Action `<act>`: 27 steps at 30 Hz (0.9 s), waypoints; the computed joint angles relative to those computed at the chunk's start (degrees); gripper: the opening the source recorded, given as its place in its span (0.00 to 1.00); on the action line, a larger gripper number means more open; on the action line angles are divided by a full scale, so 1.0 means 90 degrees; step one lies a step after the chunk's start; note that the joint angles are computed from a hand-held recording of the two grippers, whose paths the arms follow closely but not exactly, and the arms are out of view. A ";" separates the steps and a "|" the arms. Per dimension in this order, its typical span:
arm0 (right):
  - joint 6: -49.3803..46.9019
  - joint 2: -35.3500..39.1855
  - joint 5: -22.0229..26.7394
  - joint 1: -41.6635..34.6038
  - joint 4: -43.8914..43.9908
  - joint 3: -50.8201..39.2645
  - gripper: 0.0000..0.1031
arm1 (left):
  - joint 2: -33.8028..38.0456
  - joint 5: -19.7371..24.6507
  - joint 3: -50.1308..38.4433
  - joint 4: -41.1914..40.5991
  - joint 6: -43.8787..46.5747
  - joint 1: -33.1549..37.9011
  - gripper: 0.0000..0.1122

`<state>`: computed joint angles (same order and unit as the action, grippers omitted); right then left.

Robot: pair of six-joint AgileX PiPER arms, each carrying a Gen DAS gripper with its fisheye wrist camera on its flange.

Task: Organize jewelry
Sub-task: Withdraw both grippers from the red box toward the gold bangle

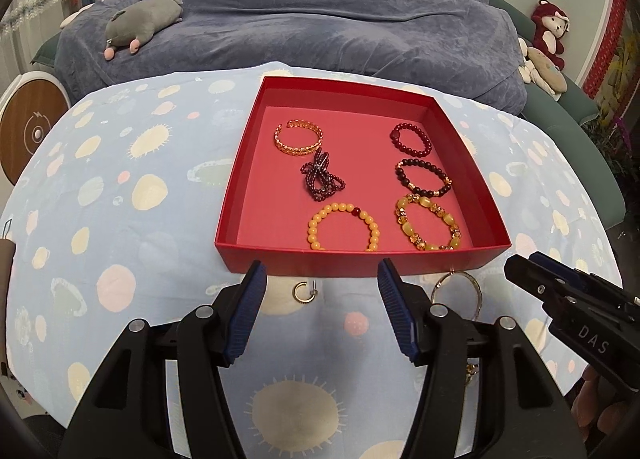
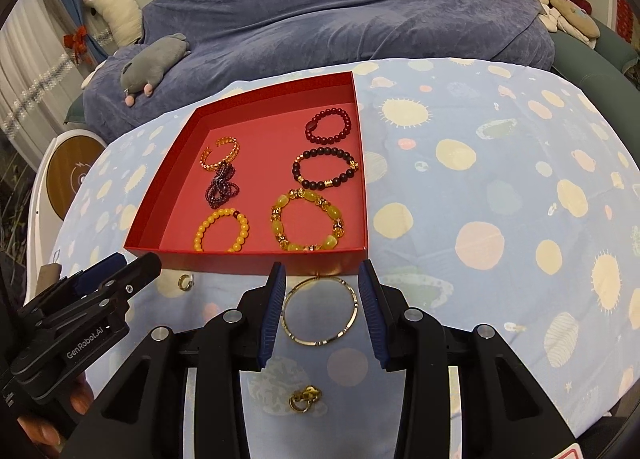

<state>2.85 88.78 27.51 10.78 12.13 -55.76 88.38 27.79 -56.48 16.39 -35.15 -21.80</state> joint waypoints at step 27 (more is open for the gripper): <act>0.0378 -0.0784 -0.0211 0.0215 -0.0217 0.1378 0.36 | -0.1190 -0.0058 0.1764 0.0416 -0.0931 -0.0370 0.49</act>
<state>6.25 81.72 25.62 12.71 10.17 -43.35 77.67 27.27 -40.60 20.13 -43.54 -25.13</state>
